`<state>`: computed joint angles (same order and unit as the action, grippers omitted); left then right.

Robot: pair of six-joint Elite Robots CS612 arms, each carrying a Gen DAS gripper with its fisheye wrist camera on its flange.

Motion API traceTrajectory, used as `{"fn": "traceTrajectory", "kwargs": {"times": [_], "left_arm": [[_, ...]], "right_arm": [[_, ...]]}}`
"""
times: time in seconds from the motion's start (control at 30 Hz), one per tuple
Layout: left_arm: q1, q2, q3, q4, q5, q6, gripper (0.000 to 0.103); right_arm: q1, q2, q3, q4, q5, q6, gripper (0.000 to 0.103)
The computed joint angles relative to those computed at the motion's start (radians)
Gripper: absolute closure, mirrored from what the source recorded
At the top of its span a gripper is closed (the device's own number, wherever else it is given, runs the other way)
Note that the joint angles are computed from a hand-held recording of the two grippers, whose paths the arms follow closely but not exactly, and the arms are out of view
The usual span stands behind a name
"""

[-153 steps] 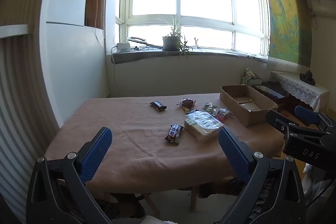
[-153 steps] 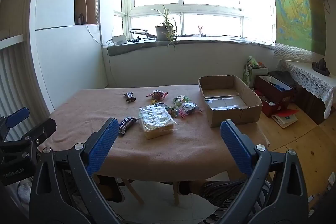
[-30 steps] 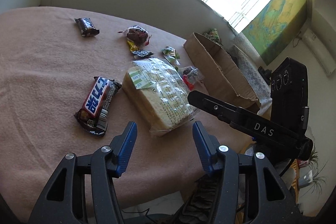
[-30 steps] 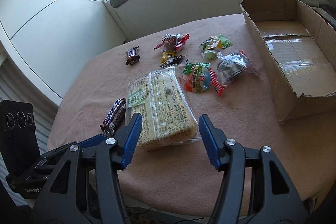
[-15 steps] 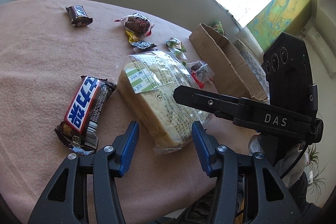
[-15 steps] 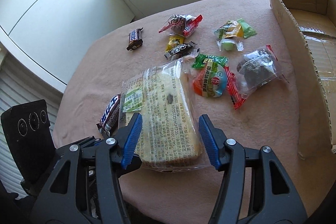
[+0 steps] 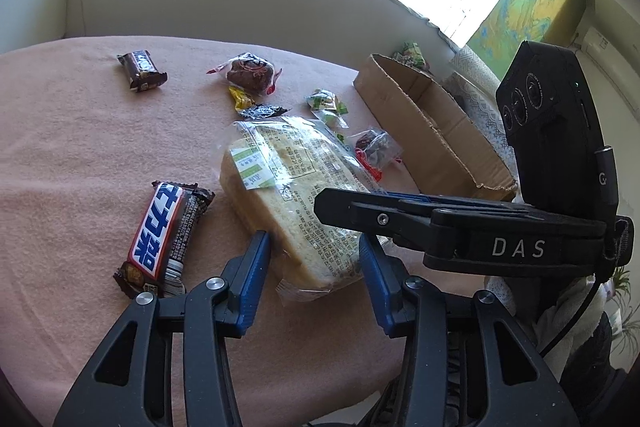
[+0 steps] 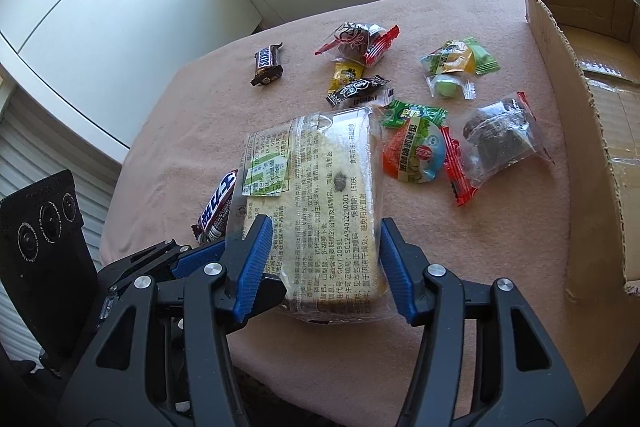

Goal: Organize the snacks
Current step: 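Move the right tool to the wrapped bread loaf and close on it, then carry the bread loaf with the right tool into the cardboard box and release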

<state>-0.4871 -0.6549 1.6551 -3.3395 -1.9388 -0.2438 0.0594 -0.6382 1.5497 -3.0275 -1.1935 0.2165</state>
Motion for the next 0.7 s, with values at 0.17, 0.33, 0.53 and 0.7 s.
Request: {"fn": "traceTrajectory", "kwargs": {"times": [0.17,0.33,0.53,0.7], "left_arm": [[-0.002,-0.005,0.004,-0.016,0.011,0.01,0.058],[-0.005,-0.01,0.002,-0.036,0.012,0.018,0.058],[-0.016,-0.011,-0.018,-0.049,0.004,0.035,0.058],[-0.031,-0.005,-0.049,-0.051,-0.008,0.055,0.058]], "right_arm": [[0.0,-0.009,0.01,-0.021,-0.008,-0.004,0.047],[-0.002,-0.026,0.026,-0.049,-0.021,-0.011,0.047],[-0.008,-0.055,0.055,-0.089,-0.055,-0.019,0.047],[-0.021,-0.081,0.081,-0.123,-0.083,-0.015,0.047]]}}
